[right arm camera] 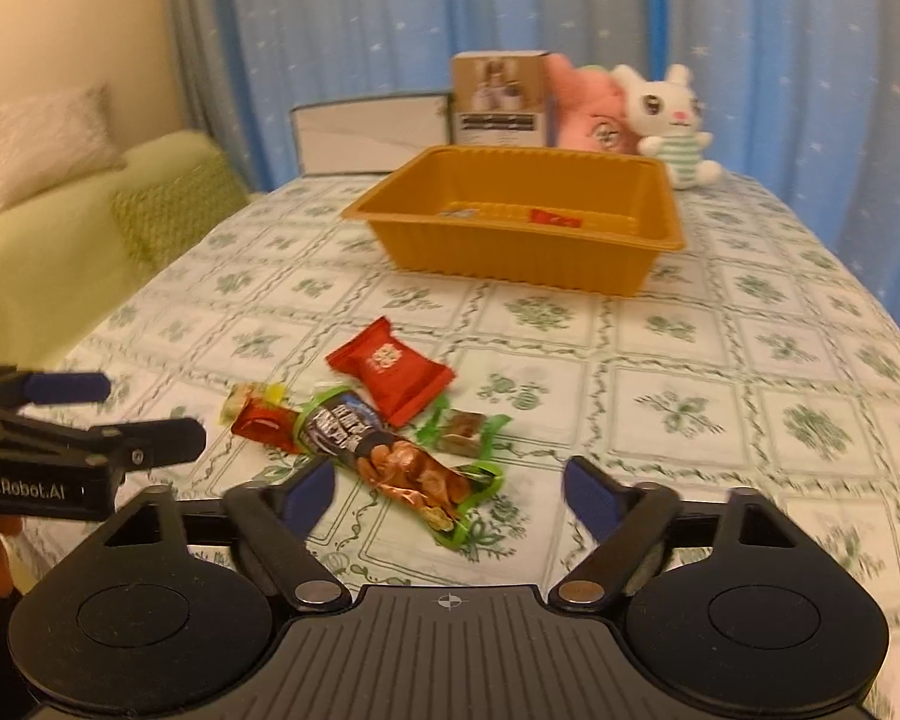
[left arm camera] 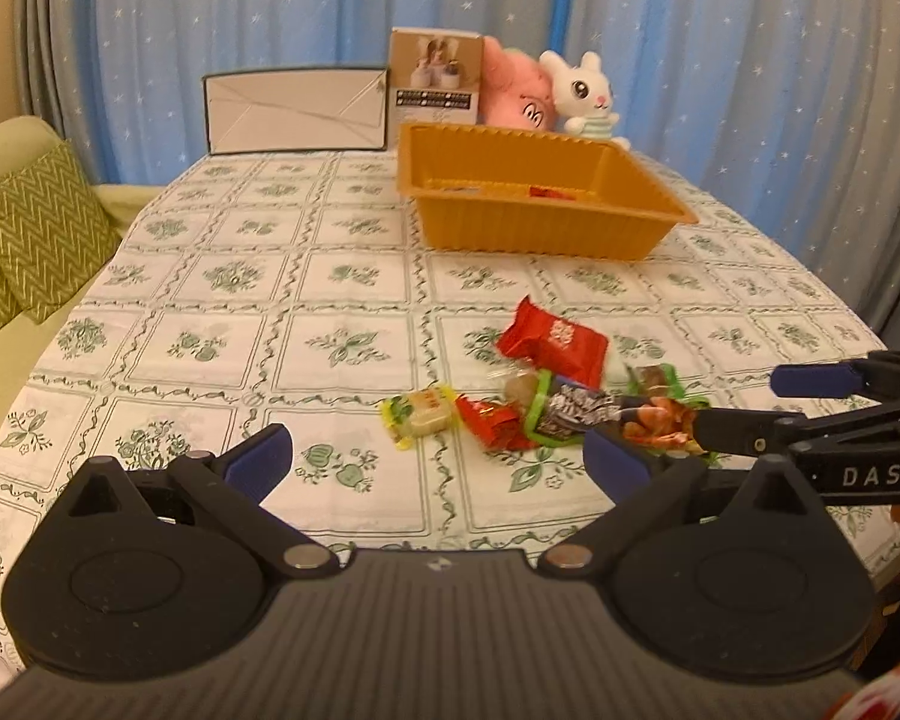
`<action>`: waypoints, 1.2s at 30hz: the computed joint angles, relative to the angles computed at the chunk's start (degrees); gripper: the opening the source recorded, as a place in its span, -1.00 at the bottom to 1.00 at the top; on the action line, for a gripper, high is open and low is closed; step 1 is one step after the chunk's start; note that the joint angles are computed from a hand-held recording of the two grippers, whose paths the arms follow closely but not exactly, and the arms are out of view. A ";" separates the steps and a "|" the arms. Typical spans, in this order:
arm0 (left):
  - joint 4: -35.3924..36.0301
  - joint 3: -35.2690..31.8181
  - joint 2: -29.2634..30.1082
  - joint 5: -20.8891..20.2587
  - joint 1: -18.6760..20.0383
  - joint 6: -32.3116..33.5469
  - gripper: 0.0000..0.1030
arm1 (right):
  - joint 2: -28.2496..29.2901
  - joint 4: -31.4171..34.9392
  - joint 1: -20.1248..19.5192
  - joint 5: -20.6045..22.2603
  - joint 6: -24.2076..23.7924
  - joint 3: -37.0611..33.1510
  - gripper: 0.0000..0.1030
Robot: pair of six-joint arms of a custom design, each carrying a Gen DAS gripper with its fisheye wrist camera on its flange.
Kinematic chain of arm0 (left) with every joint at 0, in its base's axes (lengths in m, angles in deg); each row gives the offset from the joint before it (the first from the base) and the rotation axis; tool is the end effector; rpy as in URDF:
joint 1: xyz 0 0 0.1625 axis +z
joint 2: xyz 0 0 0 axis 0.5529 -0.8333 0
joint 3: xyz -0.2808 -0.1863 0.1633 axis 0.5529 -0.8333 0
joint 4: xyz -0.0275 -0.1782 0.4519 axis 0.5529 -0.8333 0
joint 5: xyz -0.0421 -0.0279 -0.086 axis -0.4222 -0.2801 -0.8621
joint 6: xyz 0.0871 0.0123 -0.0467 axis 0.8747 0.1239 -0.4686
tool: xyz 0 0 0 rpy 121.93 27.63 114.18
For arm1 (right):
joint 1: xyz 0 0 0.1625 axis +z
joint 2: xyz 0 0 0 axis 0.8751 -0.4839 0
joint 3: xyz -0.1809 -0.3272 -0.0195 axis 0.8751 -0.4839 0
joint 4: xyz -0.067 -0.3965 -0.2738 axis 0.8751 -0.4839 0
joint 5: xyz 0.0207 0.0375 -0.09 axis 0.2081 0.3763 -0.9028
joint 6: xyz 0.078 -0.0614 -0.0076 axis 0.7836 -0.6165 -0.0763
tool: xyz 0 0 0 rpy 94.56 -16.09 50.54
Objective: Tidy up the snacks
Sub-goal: 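Move both open tools back over the snacks on the table, then grasp the long chocolate-nut bar with the right tool while the left tool grasps a red candy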
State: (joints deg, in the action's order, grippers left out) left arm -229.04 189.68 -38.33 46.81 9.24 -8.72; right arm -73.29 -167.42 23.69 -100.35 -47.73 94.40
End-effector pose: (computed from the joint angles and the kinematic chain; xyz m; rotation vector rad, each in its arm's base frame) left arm -0.1243 -0.4236 0.0422 0.1257 2.0989 -1.1416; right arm 0.0851 -0.5281 0.0886 1.2099 -2.5126 0.6580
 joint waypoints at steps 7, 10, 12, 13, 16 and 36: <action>-0.90 -1.00 0.57 -0.84 1.88 1.26 0.92 | 3.85 5.65 0.90 -0.71 -6.74 -4.42 0.23; -1.32 -1.16 0.61 -1.38 2.46 1.31 0.92 | 5.47 7.06 1.42 -1.13 -10.36 -5.88 0.16; -1.98 -1.36 0.97 -1.48 2.80 1.84 0.92 | 6.09 8.86 1.65 -1.11 -11.73 -6.80 0.07; -2.01 -1.43 1.05 -1.49 2.95 1.91 0.92 | 6.52 9.74 1.84 -1.34 -12.75 -7.24 0.01; -2.24 -1.51 0.99 -1.97 3.46 1.88 0.92 | 8.13 11.31 2.42 -3.04 -16.00 -8.59 -0.13; -6.64 -2.93 2.11 -4.23 4.27 10.29 0.91 | 6.49 13.44 2.66 -7.13 -12.62 -7.59 -0.32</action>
State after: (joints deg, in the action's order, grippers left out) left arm -235.68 186.76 -36.22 42.58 13.52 1.57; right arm -66.80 -153.98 26.34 -107.48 -60.35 86.81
